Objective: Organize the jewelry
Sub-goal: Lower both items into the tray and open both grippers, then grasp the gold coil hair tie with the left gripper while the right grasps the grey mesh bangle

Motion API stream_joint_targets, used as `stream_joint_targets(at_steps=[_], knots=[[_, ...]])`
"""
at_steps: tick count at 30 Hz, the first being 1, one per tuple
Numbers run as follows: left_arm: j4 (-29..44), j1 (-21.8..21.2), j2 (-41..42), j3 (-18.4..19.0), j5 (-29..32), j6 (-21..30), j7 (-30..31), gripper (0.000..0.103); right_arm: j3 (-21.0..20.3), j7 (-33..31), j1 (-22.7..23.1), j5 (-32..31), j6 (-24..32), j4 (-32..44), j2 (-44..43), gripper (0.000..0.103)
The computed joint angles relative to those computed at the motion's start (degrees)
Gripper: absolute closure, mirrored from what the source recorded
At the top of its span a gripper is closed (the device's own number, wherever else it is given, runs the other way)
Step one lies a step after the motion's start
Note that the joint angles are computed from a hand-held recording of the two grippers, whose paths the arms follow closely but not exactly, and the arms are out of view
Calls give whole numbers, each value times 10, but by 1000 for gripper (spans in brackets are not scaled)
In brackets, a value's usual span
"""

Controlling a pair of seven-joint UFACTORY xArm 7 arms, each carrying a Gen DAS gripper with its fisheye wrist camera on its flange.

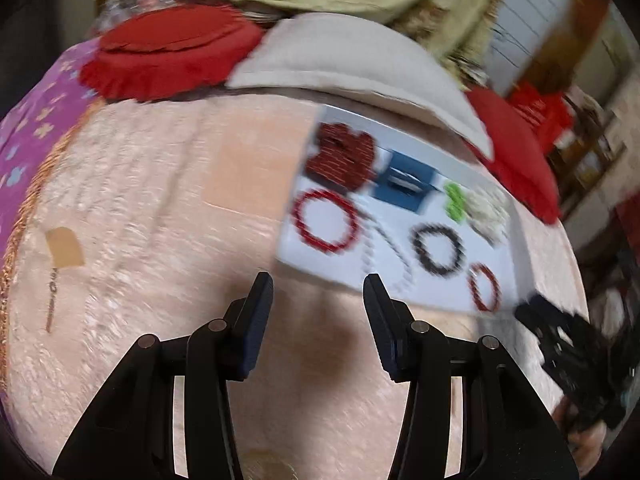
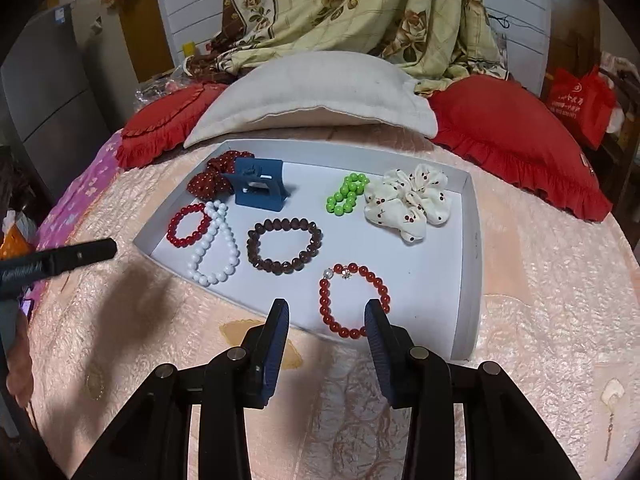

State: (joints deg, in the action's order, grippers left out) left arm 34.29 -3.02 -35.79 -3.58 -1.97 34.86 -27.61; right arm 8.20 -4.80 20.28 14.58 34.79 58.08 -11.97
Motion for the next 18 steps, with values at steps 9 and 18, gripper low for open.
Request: stream_joint_targets(at_steps=[9,18], knots=[[79,28,142,-21,67,30,-29,59,5,12,-2,15,12,37,65,65],[52,-3,103,-21,57,59,-26,78,-2,-33,-4,72,21,12,51,65]])
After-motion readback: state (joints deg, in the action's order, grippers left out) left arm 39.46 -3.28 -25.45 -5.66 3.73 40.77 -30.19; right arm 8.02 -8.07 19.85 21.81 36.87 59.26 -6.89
